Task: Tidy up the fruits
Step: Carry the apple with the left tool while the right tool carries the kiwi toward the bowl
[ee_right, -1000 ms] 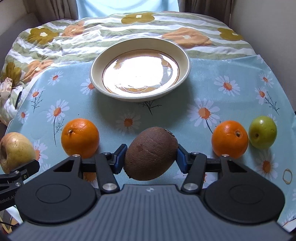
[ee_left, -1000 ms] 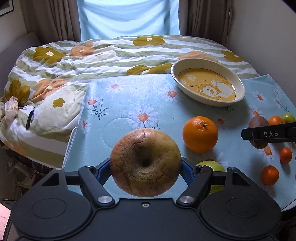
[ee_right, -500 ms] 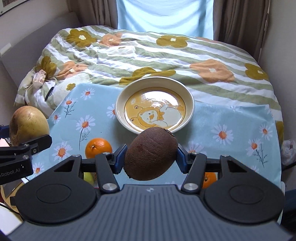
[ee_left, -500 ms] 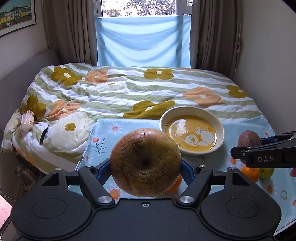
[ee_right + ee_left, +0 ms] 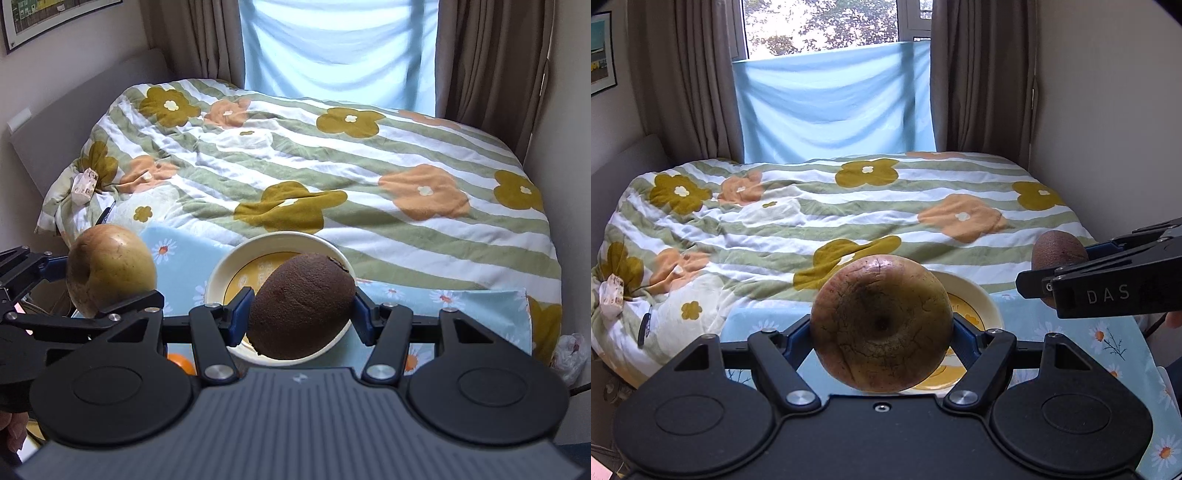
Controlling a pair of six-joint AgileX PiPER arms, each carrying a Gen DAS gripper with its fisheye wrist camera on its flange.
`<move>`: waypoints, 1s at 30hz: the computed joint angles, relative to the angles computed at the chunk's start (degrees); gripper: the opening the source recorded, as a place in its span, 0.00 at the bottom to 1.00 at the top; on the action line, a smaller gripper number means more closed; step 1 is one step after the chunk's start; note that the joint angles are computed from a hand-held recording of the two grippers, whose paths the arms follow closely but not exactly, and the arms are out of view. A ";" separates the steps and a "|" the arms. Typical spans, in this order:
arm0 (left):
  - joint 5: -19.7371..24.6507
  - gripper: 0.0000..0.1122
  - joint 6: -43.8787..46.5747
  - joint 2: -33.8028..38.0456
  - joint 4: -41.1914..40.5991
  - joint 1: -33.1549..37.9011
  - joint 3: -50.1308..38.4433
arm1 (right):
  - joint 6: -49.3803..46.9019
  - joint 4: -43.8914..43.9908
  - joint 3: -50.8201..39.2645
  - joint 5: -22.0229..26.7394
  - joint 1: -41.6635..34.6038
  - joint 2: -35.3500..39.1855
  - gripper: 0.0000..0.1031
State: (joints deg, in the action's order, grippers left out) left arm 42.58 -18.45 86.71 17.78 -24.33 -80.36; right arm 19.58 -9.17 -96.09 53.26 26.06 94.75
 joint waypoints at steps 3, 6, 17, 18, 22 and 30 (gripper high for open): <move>-0.26 0.70 5.33 6.45 -3.32 1.89 -5.42 | -1.30 1.52 -5.00 0.98 -2.46 4.34 0.68; -0.31 0.70 10.44 12.18 -6.27 3.47 -10.24 | -2.02 2.45 -10.54 1.87 -4.43 9.61 0.68; 3.96 0.70 26.39 33.83 -14.78 6.41 -30.24 | -1.79 4.04 -30.32 7.58 -8.61 27.99 0.68; 4.26 0.71 26.95 35.32 -14.76 6.32 -31.57 | -1.70 4.22 -31.73 8.14 -8.83 29.22 0.68; 5.42 0.71 28.46 39.41 -15.14 6.26 -35.19 | -1.63 4.83 -36.41 10.11 -9.41 33.30 0.68; 4.17 0.71 31.45 42.41 -15.71 6.00 -37.19 | -1.29 5.69 -40.46 11.92 -10.02 36.92 0.68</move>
